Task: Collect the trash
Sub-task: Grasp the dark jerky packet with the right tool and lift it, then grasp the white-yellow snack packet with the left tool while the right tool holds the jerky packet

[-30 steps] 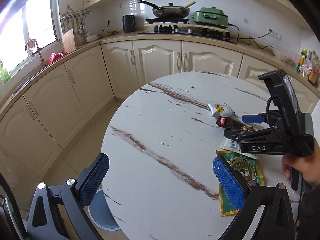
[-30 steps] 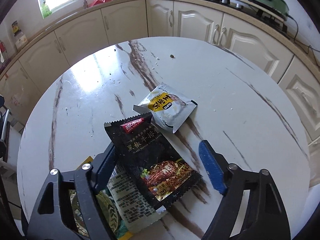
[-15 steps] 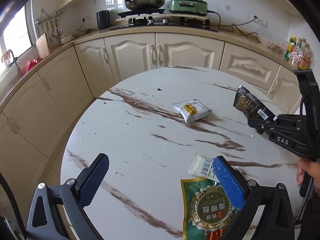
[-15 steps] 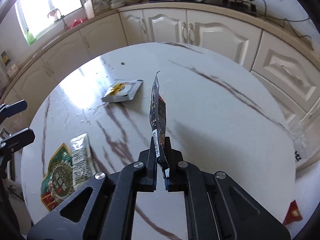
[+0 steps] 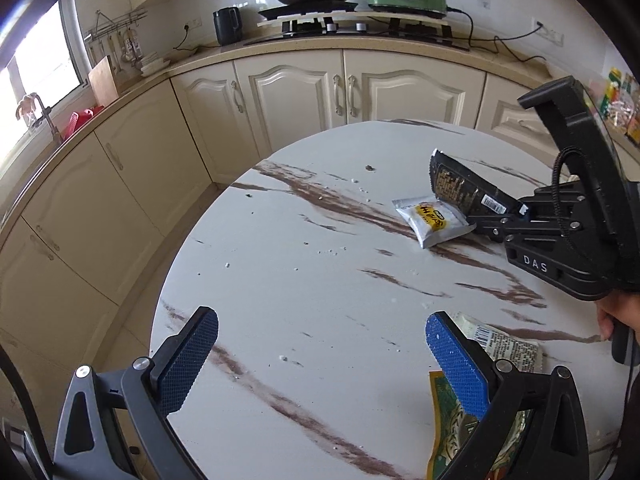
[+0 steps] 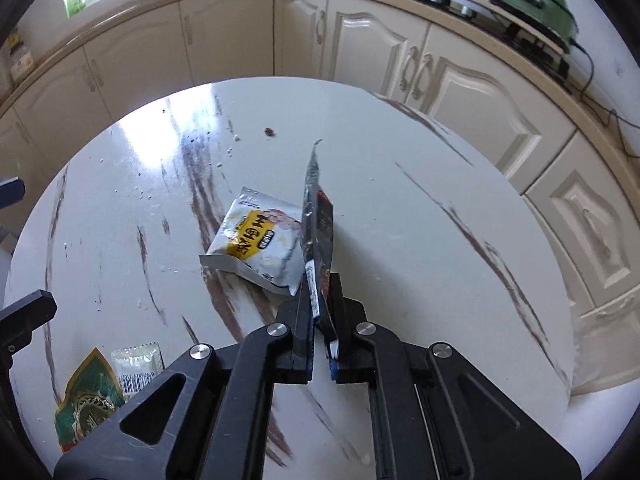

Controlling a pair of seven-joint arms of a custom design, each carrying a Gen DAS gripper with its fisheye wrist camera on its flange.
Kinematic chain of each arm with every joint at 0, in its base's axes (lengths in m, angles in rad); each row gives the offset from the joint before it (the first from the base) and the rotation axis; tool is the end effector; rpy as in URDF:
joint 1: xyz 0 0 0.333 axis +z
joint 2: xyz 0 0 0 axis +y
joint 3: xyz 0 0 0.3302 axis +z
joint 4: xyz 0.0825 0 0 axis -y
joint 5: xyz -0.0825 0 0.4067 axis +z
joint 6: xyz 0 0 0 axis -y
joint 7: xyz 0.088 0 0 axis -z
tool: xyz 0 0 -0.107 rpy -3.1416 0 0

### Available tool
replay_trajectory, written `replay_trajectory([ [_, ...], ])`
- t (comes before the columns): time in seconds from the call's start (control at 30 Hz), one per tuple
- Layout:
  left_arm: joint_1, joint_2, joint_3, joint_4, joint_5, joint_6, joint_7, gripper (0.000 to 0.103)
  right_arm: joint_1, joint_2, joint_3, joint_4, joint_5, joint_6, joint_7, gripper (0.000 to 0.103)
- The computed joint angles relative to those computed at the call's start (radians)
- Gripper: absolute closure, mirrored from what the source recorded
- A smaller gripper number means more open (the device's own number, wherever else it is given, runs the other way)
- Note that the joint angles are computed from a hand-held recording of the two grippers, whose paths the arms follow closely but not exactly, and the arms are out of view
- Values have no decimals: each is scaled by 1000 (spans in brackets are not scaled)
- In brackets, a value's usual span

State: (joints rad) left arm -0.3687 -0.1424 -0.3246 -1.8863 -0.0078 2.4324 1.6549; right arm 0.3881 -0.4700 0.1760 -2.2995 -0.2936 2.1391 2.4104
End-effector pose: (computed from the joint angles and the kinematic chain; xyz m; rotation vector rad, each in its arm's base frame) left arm 0.4441 -0.3855 0.6514 -1.0232 2.4732 -0.8167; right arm 0.3873 0.2420 0.5645 -1.8338 2.1546 -0.5384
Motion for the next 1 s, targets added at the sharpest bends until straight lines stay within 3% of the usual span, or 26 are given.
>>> replay_trajectory([
  [0.13,-10,30,9,23,-59,-5,45,1,54,-2,-34,-17,102,96,-98,97],
  [0.27,-19,99,17,89,-141,-46,109,1,13,-72,14,-55,71,84,27,97],
  [0.43,-45,188,1,172,-163,-61,158,1,11,-182,16,-127,67,55,104,97],
  [0.57,-77,260,2,250,-72,-92,99,3,17,-216,12,-151,72,45,121,97],
  [0.7,-103,335,11,333,-34,-152,75,21,17,-234,11,-168,71,51,132,97],
  [0.77,-117,374,14,388,-16,-163,70,24,19,-232,6,-172,73,62,128,97],
  [0.9,-113,377,14,398,-51,-156,106,53,16,-228,7,-175,70,83,134,97],
  [1.0,-102,365,13,392,-84,-166,150,56,12,-229,9,-178,68,89,141,97],
])
